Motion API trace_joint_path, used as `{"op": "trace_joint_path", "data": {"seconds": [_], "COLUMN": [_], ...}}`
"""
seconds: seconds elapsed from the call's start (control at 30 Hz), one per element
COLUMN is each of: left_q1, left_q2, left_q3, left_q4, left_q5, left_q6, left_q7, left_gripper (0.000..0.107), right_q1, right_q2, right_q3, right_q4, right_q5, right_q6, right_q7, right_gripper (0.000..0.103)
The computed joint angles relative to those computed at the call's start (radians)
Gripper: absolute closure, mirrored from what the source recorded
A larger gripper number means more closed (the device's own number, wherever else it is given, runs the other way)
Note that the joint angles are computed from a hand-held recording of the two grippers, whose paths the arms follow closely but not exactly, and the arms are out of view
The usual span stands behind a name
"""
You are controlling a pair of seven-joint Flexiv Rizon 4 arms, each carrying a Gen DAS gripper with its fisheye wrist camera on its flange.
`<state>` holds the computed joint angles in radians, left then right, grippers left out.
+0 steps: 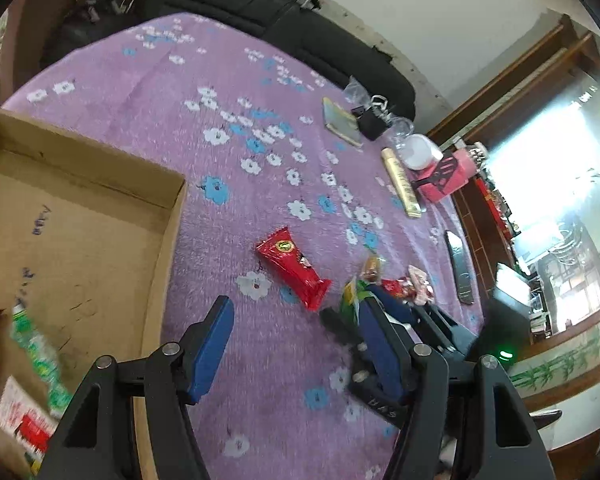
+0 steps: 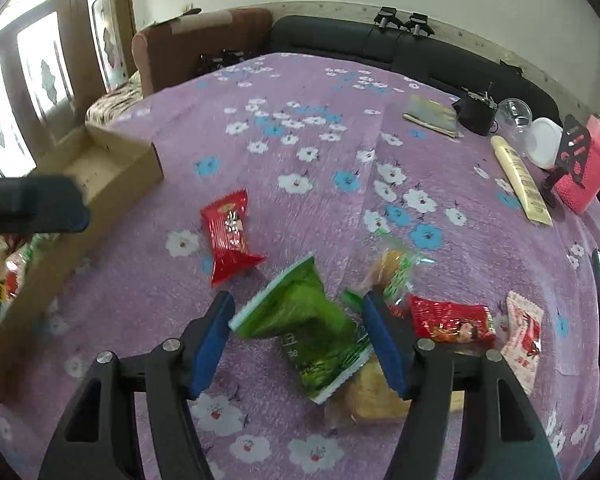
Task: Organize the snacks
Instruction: 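Grasp red candy stick with left tool while right tool grasps green pea bag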
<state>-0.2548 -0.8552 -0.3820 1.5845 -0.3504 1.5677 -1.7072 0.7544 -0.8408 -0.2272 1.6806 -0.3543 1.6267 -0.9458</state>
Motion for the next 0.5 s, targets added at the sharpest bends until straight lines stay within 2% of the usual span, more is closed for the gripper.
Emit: {"op": "trace_joint_path", "data": {"seconds": [0.07, 0.1, 0.13, 0.3, 0.4, 0.5], "left_q1": [-0.015, -0.033, -0.067, -0.163, -0.190, -0.259], "left_q2": [-0.025, -0.032, -0.039, -0.078, -0.113, -0.153], "left_q3": [0.016, 0.036, 0.088, 0.232, 0.267, 0.371], "left_q4": [-0.043, -0.061, -0.093, -0.221, -0.303, -0.409], "left_q5": [-0.006, -0.027, -0.002, 0.033, 0.069, 0.135], "left_q6": [-0.036, -0.052, -0.067, -0.157, -0.214, -0.300], "left_q7": [-0.004, 0.006, -0.024, -0.073, -0.078, -0.124], "left_gripper": [0.039, 0.039, 0.039, 0.039, 0.039, 0.039], "right_q1": [-0.060, -0.070, -0.078, -0.191, -0.235, -0.258], "right_q2": [-0.002, -0.003, -0.002, 0.015, 0.033, 0.044], "right_q3": [0.076, 0.087, 0.099, 0.240, 0.283, 0.296], "right_q4": [-0.012, -0.013, -0.013, -0.009, 0.012, 0.026], "right_q5": [0.018, 0.024, 0.029, 0.054, 0.082, 0.113], "right_q6": [0.021, 0.026, 0.030, 0.031, 0.060, 0.097], "right_q7": [-0.003, -0.005, -0.007, -0.030, -0.028, -0.016], "right_gripper": [0.064, 0.065, 0.066, 0.067, 0.067, 0.067]}}
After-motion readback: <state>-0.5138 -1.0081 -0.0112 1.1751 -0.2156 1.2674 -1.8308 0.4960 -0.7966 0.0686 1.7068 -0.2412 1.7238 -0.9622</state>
